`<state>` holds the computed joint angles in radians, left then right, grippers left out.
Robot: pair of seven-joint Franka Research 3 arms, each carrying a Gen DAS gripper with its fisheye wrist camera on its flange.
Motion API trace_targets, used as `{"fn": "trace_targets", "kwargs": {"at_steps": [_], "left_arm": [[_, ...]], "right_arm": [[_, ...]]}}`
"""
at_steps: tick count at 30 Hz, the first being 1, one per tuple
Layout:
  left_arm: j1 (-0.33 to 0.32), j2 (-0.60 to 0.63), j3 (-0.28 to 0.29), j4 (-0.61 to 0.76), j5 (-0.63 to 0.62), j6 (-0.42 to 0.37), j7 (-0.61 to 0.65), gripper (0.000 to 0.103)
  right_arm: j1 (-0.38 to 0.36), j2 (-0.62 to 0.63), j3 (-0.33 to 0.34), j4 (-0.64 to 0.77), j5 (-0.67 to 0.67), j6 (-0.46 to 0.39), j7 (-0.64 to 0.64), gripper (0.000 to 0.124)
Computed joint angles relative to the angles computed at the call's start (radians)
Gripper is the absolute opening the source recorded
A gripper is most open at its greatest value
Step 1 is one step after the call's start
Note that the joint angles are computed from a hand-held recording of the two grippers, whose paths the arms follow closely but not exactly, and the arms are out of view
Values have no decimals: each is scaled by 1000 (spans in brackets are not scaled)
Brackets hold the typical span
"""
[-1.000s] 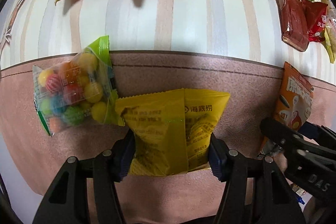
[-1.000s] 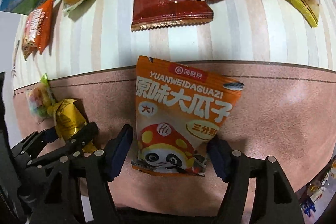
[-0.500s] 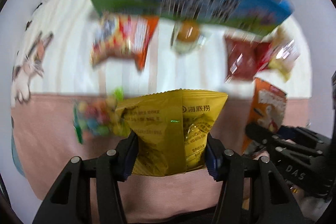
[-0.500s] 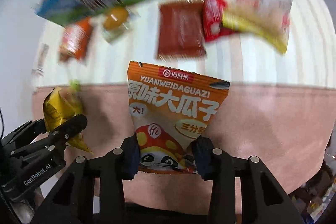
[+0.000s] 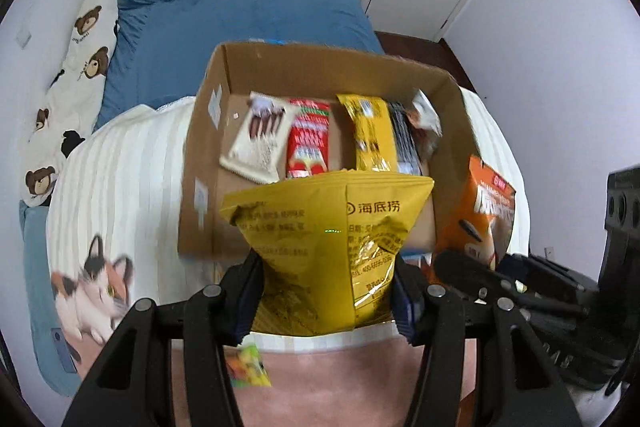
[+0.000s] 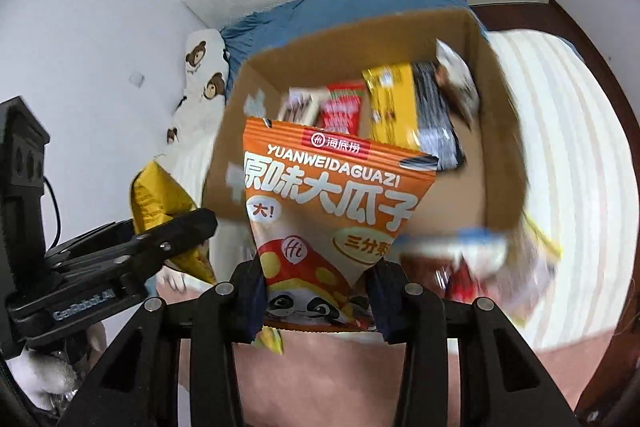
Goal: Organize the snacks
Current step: 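Carry both bags into the box and open both tools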
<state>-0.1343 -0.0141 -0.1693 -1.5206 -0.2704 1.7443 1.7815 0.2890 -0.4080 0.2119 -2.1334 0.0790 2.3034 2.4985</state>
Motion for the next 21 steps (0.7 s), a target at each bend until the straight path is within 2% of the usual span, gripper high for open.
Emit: {"fn": "trace_targets", "kwargs": {"at_steps": [7,10,13,16,18,19,21], "left_arm": [[-23,401,-37,477,126,-259,-124,53],[-32,504,-47,590,159,-341,-153,53],[-33,549,-56,614,172,-391,-151,53],[-29,550,-58,575,183,-410,-141,53],[-23,544,-57,542,182,-421,-148,53],[-17,543,-58,527,174,-430,-151,54],[-9,525,-59,482,172,-412,-147,63]], "right_arm": [[3,249,-78,221,63,-66,-145,44],[12,294,-90,220,94,-48,-154,44],[17,342,-107,238,144,-57,-197,44],[17,374,-120,236,202,-60,-252,45],[15,396,-126,239,254,-91,-292,48],[14,408,-128,244,267,-113,-311,53],[14,427,-129,264,246,-164,-311,79]]}}
